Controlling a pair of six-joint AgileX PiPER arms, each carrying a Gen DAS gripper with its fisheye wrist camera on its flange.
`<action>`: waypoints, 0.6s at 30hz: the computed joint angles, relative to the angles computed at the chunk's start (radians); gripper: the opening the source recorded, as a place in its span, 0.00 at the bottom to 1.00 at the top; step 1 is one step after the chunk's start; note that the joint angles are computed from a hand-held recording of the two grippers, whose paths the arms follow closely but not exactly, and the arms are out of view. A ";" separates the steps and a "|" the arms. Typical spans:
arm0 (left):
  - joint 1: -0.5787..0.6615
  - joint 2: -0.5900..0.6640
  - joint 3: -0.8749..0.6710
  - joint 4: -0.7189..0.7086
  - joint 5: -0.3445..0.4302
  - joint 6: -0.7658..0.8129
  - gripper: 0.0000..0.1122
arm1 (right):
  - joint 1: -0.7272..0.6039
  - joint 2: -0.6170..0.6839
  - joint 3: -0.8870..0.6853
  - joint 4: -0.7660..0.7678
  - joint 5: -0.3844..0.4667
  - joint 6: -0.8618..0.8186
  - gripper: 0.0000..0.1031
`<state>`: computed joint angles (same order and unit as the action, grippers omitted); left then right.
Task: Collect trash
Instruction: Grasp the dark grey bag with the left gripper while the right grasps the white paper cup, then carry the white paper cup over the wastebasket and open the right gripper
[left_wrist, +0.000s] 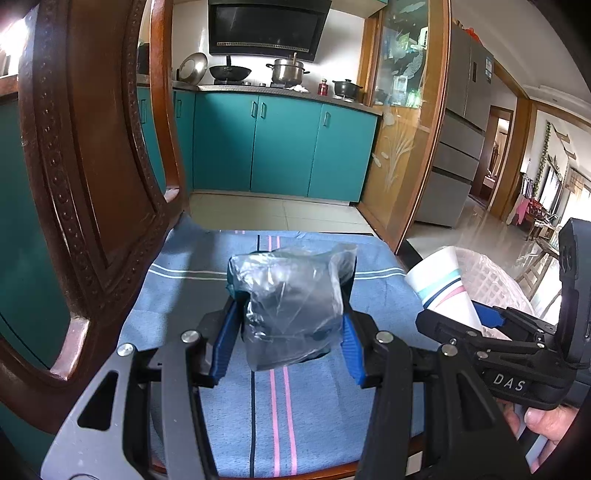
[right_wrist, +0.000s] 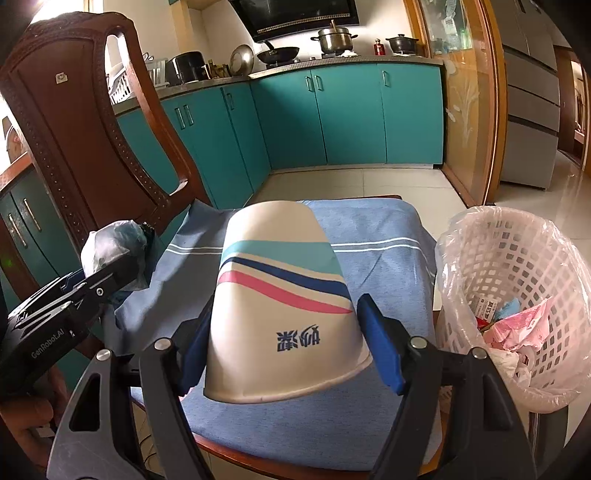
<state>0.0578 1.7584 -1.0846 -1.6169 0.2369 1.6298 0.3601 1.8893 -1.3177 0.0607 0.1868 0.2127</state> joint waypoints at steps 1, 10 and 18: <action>0.000 -0.001 0.001 -0.001 0.000 -0.001 0.45 | 0.000 0.001 -0.001 0.003 0.001 -0.003 0.71; 0.003 -0.002 -0.002 0.050 0.006 -0.049 0.45 | 0.003 0.013 -0.016 0.051 0.023 -0.060 0.71; -0.002 0.004 -0.011 0.107 0.001 -0.108 0.45 | 0.003 0.007 -0.011 0.073 0.009 -0.078 0.71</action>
<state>0.0561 1.7624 -1.0958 -1.5099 0.2377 1.5219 0.3628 1.8963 -1.3292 0.1332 0.1955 0.1344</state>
